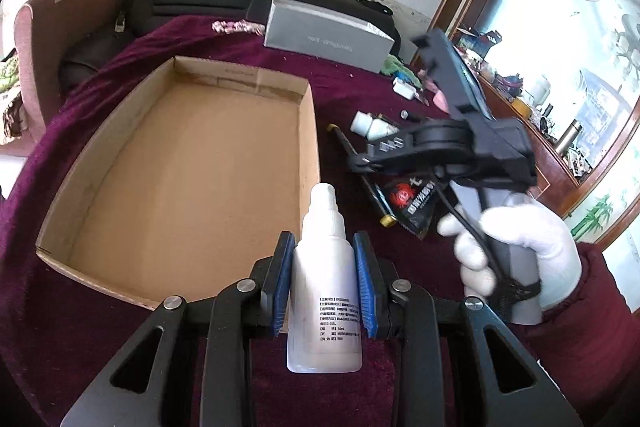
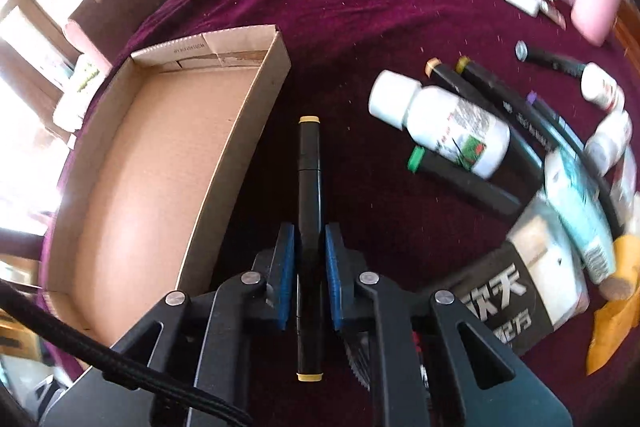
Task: Organize objects
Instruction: 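Carry the spray bottle into the tray with the left tool while the right tool carries a black marker there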
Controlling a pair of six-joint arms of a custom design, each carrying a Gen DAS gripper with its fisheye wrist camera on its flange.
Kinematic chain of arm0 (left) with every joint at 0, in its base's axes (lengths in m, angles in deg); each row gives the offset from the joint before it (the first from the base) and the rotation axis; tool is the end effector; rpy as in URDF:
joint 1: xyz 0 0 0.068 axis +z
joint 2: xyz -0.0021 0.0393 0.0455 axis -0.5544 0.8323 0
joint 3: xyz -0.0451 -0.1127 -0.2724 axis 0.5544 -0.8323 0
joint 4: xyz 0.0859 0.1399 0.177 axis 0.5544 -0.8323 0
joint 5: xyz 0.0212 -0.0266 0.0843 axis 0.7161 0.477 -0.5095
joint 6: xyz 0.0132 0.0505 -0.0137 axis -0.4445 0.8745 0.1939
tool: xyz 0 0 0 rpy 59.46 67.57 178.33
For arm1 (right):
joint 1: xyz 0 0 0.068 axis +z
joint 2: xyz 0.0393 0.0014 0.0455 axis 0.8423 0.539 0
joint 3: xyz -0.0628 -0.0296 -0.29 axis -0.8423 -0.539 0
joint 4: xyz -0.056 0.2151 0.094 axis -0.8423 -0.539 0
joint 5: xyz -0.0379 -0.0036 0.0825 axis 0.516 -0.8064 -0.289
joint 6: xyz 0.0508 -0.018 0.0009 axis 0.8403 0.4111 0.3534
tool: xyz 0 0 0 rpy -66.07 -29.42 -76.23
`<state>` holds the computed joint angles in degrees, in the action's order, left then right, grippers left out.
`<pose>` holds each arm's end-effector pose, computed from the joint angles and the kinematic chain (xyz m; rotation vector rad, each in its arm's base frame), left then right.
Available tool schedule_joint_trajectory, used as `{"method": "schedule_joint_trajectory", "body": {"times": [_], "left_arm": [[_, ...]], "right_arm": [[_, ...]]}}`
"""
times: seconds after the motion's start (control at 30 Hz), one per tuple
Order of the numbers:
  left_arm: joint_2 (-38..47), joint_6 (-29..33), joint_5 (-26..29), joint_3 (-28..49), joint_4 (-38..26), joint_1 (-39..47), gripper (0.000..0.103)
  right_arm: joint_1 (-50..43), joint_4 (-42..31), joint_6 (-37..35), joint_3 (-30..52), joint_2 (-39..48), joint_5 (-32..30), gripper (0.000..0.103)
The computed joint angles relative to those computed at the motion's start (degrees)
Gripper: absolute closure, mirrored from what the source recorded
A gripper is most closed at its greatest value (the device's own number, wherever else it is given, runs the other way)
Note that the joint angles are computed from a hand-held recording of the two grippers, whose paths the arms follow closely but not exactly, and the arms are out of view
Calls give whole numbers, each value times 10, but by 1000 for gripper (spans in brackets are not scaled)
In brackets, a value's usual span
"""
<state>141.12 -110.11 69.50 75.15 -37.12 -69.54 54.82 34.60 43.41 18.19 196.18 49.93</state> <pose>0.1877 -0.1300 0.2486 0.0175 2.3674 -0.4351 0.3606 -0.0050 0.2016 -0.1662 2.7417 0.4068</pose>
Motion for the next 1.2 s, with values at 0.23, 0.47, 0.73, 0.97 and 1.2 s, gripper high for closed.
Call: {"method": "schedule_joint_trajectory", "body": {"times": [0.23, 0.47, 0.73, 0.97, 1.2], "left_arm": [[-25, 27, 10, 27, -32, 49, 78], [59, 90, 80, 108, -33, 156, 78], [230, 101, 152, 230, -17, 243, 78], [340, 76, 154, 302, -6, 248, 78], [391, 17, 184, 292, 54, 267, 78]], "right_arm": [[-50, -46, -8, 0, -30, -93, 90], [-57, -115, 2, 50, -38, -182, 90], [22, -112, 85, 136, 12, -152, 90], [62, -85, 152, 209, 92, -99, 90], [70, -72, 169, 239, 142, -67, 89]]}}
